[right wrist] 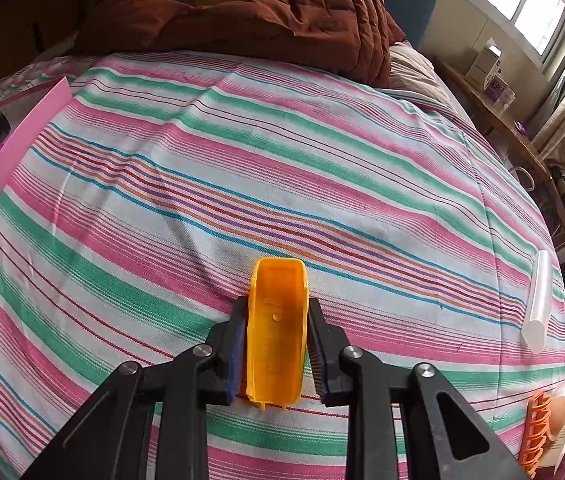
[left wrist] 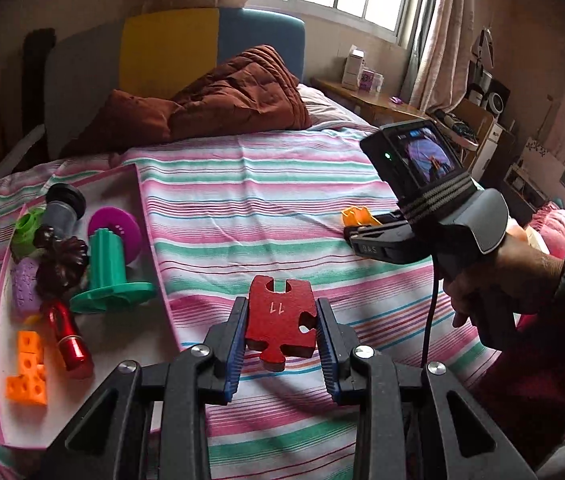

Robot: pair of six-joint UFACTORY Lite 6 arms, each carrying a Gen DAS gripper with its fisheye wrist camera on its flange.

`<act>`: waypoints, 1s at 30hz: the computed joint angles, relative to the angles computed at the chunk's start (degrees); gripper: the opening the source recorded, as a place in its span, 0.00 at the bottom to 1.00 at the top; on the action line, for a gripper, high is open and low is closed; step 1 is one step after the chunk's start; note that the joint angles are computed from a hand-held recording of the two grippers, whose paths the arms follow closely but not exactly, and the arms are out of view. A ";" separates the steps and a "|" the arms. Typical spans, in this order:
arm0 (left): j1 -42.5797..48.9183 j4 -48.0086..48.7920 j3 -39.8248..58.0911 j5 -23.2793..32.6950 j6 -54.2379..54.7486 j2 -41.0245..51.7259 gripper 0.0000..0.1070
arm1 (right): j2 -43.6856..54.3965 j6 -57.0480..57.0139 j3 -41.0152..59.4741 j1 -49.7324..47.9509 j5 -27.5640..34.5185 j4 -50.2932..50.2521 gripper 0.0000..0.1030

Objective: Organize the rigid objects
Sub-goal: 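Carry the red puzzle piece into the tray and open the left tool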

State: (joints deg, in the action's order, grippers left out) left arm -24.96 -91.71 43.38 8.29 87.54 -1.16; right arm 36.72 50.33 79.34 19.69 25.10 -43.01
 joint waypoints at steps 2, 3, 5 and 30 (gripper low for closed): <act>4.07 5.36 -1.11 1.72 -4.79 -1.84 0.30 | -0.03 0.97 -0.22 0.24 0.12 -0.97 0.25; 6.21 7.27 -1.78 2.59 -6.34 -2.61 0.30 | -0.10 1.29 -0.36 0.32 0.17 -1.31 0.25; 11.08 11.27 -2.71 4.74 -9.29 -3.55 0.30 | -0.20 1.55 -0.52 0.31 0.12 -1.58 0.25; 27.73 -3.41 -2.37 1.87 13.11 5.14 0.41 | 0.45 2.33 0.84 1.65 2.08 -2.50 0.25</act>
